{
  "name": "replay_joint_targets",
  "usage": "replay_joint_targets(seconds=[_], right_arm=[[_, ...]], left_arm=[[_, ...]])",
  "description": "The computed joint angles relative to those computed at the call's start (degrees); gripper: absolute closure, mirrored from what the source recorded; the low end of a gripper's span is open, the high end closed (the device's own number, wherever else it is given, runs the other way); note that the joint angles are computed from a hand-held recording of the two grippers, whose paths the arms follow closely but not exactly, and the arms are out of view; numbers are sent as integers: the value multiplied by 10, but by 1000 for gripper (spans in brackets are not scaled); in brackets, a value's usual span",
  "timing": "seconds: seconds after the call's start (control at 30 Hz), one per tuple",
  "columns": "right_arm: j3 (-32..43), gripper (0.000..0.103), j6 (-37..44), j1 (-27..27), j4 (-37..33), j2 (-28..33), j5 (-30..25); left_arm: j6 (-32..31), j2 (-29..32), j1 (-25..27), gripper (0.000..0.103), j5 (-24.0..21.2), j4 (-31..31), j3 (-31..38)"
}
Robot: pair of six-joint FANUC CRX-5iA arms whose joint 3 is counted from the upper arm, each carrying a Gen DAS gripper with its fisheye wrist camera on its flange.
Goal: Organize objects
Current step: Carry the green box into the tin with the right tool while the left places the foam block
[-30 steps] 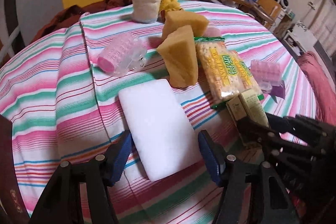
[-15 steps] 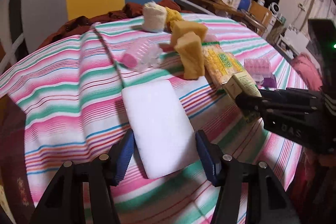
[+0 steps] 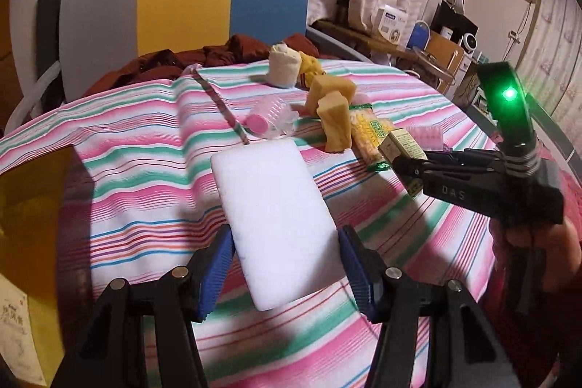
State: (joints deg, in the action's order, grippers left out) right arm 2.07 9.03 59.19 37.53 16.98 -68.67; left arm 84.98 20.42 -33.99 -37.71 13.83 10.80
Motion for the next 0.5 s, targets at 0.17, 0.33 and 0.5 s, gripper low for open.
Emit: replay_joint_targets(seconds=[0.17,0.33,0.5], right_arm=[[-4,73,-13,4,14,-2,-6],[8,73,-4,15,24,8,-12],[24,73,-3,27,30,20,-8]], left_arm=[[-4,-36,15,44,22,11,-43],[-4,-65,33,44,35,24,-79],[-9,-89,52,44,46,41,-112]])
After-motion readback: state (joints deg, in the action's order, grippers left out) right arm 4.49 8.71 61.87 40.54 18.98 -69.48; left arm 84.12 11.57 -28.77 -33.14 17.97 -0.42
